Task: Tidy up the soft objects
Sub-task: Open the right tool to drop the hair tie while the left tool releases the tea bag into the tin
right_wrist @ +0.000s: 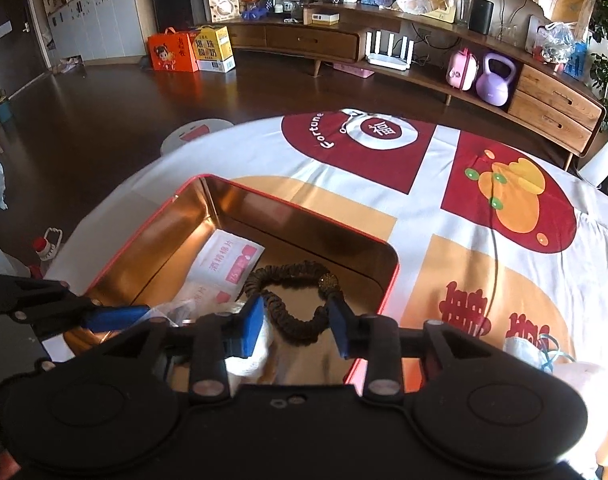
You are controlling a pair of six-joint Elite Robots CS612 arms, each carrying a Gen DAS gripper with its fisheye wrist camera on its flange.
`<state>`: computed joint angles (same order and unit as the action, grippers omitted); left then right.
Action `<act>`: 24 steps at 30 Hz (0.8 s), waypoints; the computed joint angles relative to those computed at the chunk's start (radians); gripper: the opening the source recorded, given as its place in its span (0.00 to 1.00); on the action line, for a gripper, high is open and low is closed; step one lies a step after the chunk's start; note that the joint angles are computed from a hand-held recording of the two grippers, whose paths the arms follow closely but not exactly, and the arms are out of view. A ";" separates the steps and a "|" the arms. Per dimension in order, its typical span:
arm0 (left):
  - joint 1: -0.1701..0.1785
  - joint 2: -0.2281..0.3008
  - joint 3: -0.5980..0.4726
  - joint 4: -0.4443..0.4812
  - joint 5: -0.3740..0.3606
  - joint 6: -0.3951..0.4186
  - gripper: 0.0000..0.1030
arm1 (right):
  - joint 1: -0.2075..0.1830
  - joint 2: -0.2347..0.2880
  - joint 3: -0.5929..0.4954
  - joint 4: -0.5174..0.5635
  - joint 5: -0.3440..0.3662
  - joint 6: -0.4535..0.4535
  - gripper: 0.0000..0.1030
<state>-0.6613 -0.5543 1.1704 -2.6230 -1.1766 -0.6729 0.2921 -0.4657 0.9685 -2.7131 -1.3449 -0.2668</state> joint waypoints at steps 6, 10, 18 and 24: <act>-0.007 -0.022 0.036 -0.053 0.018 -0.020 0.64 | -0.011 -0.033 0.053 -0.040 0.037 0.002 0.47; -0.014 -0.037 0.055 -0.069 0.032 -0.028 0.64 | -0.020 -0.060 0.096 -0.074 0.065 0.010 0.52; -0.033 -0.067 0.090 -0.107 0.063 -0.027 0.66 | -0.044 -0.121 0.200 -0.156 0.127 0.032 0.62; -0.051 -0.085 0.110 -0.145 0.090 -0.016 0.66 | -0.066 -0.160 0.271 -0.220 0.169 0.059 0.68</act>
<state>-0.7119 -0.6393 1.2800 -2.7676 -1.0869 -0.6892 0.2257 -0.6257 1.2398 -2.9333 -1.1756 -0.2077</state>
